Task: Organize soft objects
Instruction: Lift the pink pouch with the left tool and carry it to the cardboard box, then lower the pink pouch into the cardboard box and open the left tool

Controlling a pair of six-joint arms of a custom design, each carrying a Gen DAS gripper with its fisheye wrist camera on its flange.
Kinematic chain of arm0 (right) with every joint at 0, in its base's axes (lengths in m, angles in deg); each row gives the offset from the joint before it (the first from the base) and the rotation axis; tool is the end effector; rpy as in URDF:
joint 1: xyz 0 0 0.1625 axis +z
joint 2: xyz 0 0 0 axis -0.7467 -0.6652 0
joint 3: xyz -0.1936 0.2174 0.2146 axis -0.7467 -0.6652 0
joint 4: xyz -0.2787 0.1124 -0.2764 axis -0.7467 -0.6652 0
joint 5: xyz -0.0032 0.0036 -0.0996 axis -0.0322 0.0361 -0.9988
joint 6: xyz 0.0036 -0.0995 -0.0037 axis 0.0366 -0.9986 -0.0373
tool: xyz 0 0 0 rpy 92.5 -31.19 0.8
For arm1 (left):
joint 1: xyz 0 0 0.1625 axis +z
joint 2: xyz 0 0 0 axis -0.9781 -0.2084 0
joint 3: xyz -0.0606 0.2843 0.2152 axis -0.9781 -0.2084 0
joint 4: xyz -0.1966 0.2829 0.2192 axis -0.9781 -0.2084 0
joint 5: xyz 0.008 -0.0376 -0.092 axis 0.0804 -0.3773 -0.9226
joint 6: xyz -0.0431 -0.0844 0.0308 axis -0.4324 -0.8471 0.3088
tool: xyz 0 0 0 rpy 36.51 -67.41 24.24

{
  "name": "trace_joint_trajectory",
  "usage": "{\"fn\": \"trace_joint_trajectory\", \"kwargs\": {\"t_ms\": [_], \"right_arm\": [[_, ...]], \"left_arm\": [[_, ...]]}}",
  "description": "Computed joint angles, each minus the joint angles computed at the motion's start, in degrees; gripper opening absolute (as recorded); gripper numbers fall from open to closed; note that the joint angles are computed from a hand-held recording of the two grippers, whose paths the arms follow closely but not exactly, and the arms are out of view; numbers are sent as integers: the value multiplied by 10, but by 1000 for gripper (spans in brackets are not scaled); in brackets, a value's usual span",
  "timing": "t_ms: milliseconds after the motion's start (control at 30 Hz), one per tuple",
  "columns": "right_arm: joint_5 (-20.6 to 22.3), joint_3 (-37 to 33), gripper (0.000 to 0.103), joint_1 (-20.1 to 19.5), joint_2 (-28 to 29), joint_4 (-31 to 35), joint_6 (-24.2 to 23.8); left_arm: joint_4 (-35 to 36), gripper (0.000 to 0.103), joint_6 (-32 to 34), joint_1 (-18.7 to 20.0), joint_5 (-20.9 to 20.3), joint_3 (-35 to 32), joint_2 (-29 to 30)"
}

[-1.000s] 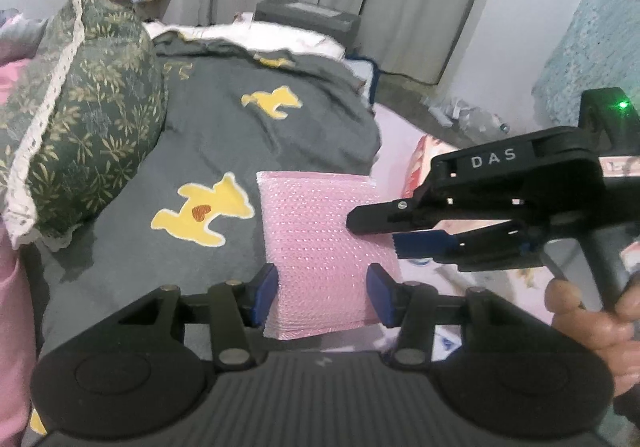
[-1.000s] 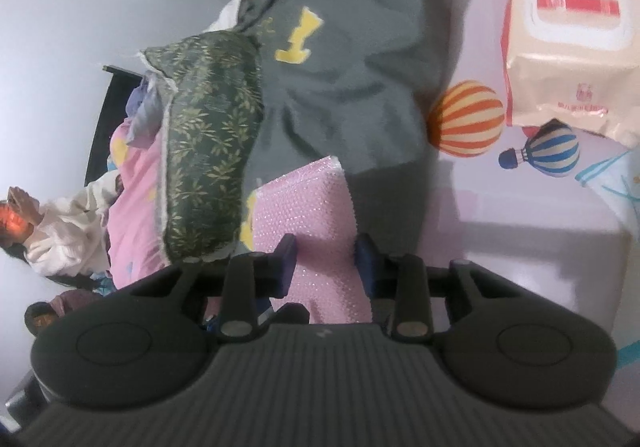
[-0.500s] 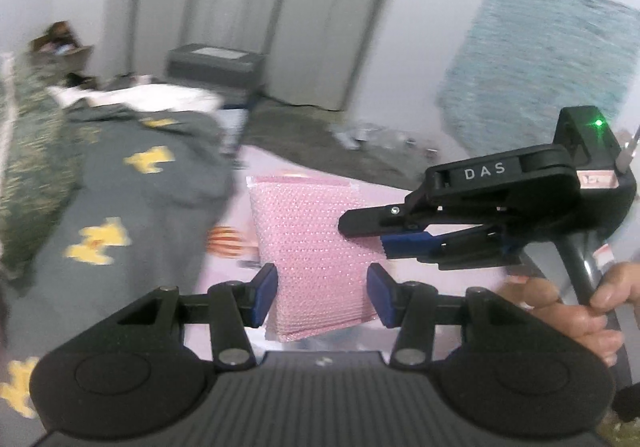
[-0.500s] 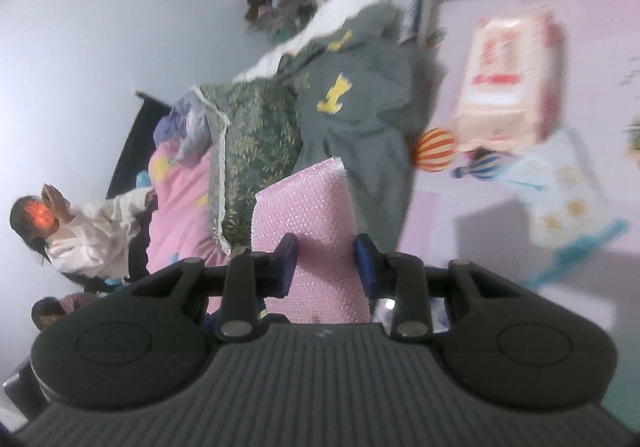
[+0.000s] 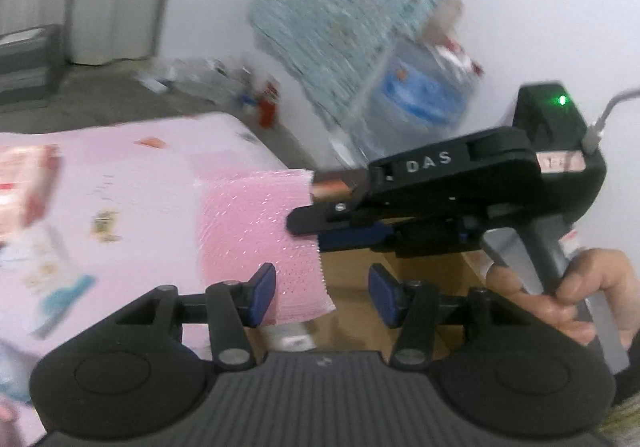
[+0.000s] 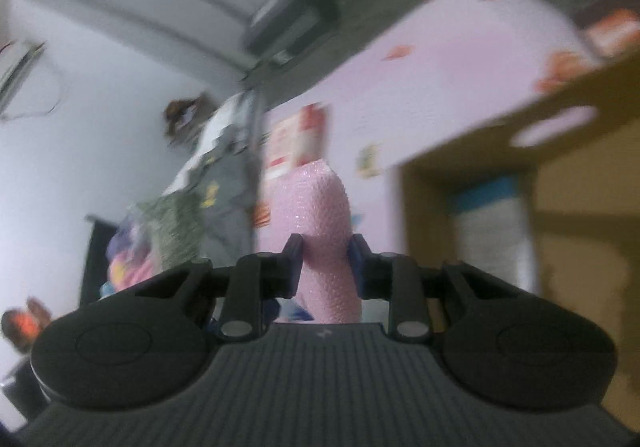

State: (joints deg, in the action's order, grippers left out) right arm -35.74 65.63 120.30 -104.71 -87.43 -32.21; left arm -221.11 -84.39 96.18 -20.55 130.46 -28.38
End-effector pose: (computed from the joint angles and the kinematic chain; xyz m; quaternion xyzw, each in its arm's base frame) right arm 0.0583 -0.2734 0.3310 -0.1425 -0.9305 0.3369 0.0192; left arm -0.3400 -0.2816 0.0495 0.4061 0.9011 -0.1408 0.0562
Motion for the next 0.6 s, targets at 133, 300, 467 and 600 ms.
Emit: {"fn": "trace_joint_trajectory", "kwargs": {"t_ms": [133, 300, 467, 600], "right_arm": [[64, 12, 22, -157, -106, 89, -76], [122, 19, 20, -299, -151, 128, -160], [55, 34, 19, -278, -63, -5, -149], [40, 43, 19, -294, -53, -25, -165]], "left_arm": [[-11, 50, 6, 4, -31, -48, 92], [-32, 50, 27, 6, -18, -63, 131], [-11, 50, 10, 4, 2, -62, 120], [-1, 52, 13, 0, 24, -42, 78]]}}
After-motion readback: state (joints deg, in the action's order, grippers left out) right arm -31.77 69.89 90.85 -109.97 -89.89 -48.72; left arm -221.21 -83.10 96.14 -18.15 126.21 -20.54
